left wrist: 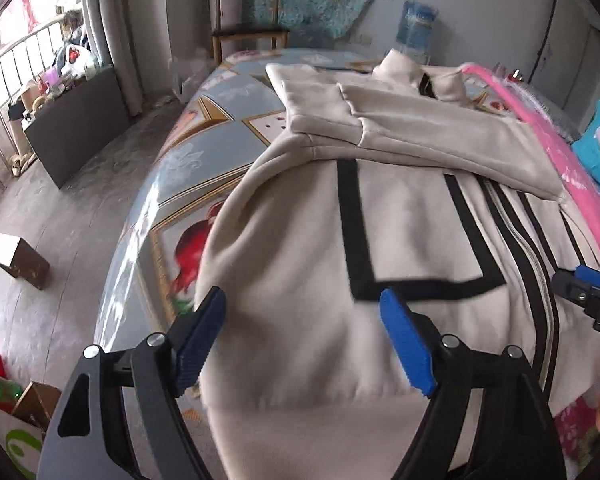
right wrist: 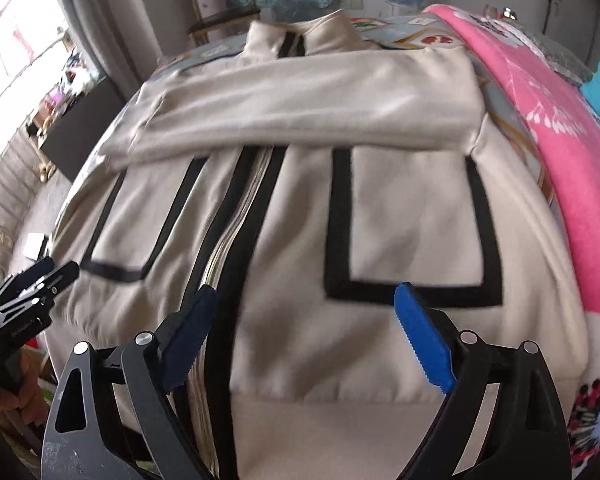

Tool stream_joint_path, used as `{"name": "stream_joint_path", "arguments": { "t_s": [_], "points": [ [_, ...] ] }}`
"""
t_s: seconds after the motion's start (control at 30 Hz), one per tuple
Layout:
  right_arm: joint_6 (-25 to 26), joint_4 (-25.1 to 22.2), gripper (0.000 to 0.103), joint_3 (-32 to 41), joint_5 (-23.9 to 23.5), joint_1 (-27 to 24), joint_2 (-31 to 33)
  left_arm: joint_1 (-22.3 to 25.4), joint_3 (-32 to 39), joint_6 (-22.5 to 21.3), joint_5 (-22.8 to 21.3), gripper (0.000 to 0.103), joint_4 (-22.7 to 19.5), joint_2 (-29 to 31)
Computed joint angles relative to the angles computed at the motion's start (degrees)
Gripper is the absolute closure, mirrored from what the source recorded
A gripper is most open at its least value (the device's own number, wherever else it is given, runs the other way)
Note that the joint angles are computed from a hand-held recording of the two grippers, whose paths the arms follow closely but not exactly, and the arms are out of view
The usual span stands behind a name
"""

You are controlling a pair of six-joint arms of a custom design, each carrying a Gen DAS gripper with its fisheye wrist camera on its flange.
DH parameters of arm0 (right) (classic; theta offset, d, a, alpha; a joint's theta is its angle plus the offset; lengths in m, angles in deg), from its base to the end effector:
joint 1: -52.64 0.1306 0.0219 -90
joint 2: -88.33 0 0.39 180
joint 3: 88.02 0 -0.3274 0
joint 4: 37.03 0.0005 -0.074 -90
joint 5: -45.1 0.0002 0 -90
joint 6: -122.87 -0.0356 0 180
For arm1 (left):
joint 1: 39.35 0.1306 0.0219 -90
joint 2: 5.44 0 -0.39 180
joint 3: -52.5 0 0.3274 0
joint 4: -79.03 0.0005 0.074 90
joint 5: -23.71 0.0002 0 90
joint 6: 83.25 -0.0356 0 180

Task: Fold large clothes
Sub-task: 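Grasp the jacket hem with the left tool and lift it up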

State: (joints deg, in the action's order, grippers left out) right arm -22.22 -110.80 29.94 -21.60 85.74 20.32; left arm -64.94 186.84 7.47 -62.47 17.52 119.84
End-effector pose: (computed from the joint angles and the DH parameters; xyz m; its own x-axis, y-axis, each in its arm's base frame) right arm 0.4550 0.2792 0.4274 -0.7525 0.4085 -0.5166 0.4207 0.9017 0.1003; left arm 0.5733 -0.2778 0.4136 -0.7209 0.3313 -0.6087 0.4586 0.8866 -0.0605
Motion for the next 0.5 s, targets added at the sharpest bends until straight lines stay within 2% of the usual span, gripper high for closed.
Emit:
{"name": "stream_joint_path", "arguments": {
  "t_s": [0.07, 0.13, 0.23, 0.27, 0.43, 0.5],
  "points": [
    [-0.1, 0.1, 0.014, -0.5, 1.0, 0.8, 0.3, 0.3, -6.0, -1.3, -0.4, 0.025, 4.8, -3.2],
    [-1.0, 0.9, 0.013, -1.7, 1.8, 1.2, 0.1, 0.5, -10.5, -2.3, -1.4, 0.025, 7.6, -5.7],
    [-3.0, 2.9, 0.010, -3.9, 1.6, 1.5, -0.5, 1.6, -14.9, -2.8, 0.6, 0.025, 8.9, -8.3],
    [-3.3, 3.6, 0.010, -4.4, 2.9, 1.9, -0.6, 1.9, -16.4, -3.1, 1.0, 0.025, 9.5, -9.3],
    [-3.0, 2.0, 0.008, -3.2, 5.4, 2.7, 0.6, 3.5, -23.7, -4.7, 4.5, 0.025, 12.8, -13.7],
    [-3.0, 2.4, 0.007, -3.6, 5.3, 2.6, 0.3, 4.1, -25.1, -4.8, 5.8, 0.026, 12.9, -14.4]
  ]
}}
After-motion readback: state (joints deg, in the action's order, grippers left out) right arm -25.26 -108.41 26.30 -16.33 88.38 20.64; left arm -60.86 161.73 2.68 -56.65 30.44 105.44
